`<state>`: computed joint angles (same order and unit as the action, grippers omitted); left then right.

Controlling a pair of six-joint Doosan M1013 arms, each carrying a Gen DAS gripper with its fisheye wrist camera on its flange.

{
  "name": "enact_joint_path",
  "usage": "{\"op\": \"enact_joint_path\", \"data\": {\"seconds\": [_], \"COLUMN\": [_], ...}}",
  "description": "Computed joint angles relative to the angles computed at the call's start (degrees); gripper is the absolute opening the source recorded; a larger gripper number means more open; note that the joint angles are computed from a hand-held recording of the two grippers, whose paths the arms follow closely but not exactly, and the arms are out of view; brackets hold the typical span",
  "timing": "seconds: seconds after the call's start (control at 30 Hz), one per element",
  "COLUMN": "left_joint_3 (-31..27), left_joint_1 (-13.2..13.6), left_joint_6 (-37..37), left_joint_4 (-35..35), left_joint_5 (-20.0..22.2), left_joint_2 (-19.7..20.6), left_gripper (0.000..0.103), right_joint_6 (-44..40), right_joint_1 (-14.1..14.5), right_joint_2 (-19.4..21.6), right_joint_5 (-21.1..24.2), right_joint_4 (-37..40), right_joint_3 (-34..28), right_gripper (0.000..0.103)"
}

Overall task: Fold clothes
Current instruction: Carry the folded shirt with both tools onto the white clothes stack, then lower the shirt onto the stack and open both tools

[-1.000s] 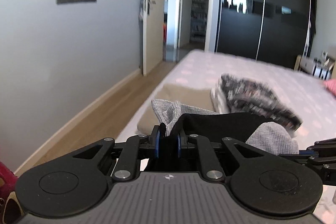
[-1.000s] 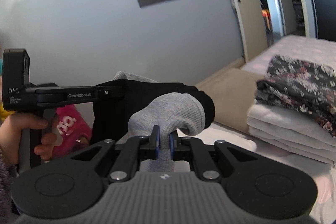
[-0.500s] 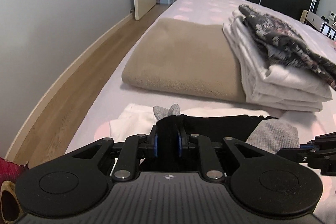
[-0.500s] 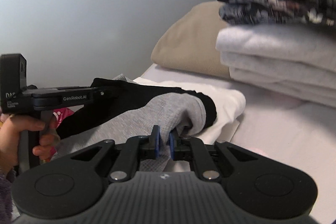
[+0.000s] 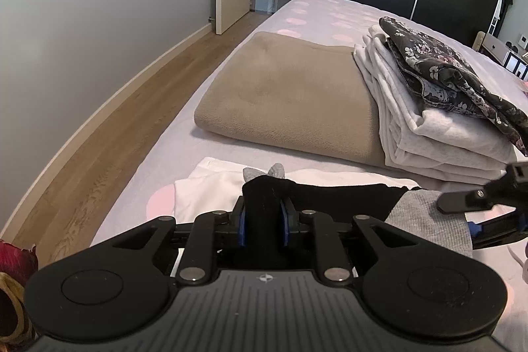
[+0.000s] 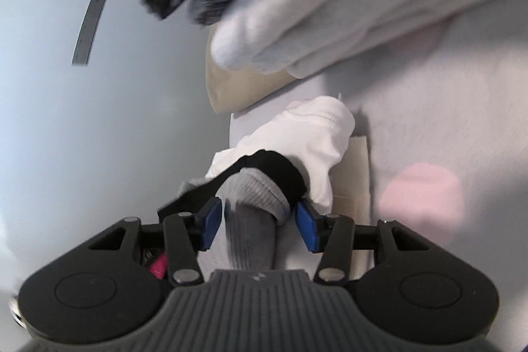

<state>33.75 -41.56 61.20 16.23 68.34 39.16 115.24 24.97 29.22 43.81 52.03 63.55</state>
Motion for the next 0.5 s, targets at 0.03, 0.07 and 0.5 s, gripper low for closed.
{"op": "enact_joint_path", "data": {"seconds": [0.03, 0.07, 0.5], "left_joint_3": [-0.1, 0.0, 0.2], "left_joint_1": [0.0, 0.0, 1.2], "left_joint_6": [0.1, 0.1, -4.2], "left_joint_4": [0.0, 0.0, -1.1], "left_joint_5": [0.1, 0.0, -1.6], "left_joint_2": [0.0, 0.0, -0.2], "left_gripper": [0.017, 0.017, 0.017], "right_joint_6": [0.3, 0.5, -33.6], "right_joint_1": [0.0, 0.1, 5.8], "right_joint_2": [0.2, 0.5, 1.6], "right_joint_5": [0.3, 0.6, 0.1], "right_joint_4": [-0.5, -1.4, -32.2], "right_joint_3": [-0.5, -1.1, -11.1], "right_gripper": [0.04, 0.032, 0.018]}}
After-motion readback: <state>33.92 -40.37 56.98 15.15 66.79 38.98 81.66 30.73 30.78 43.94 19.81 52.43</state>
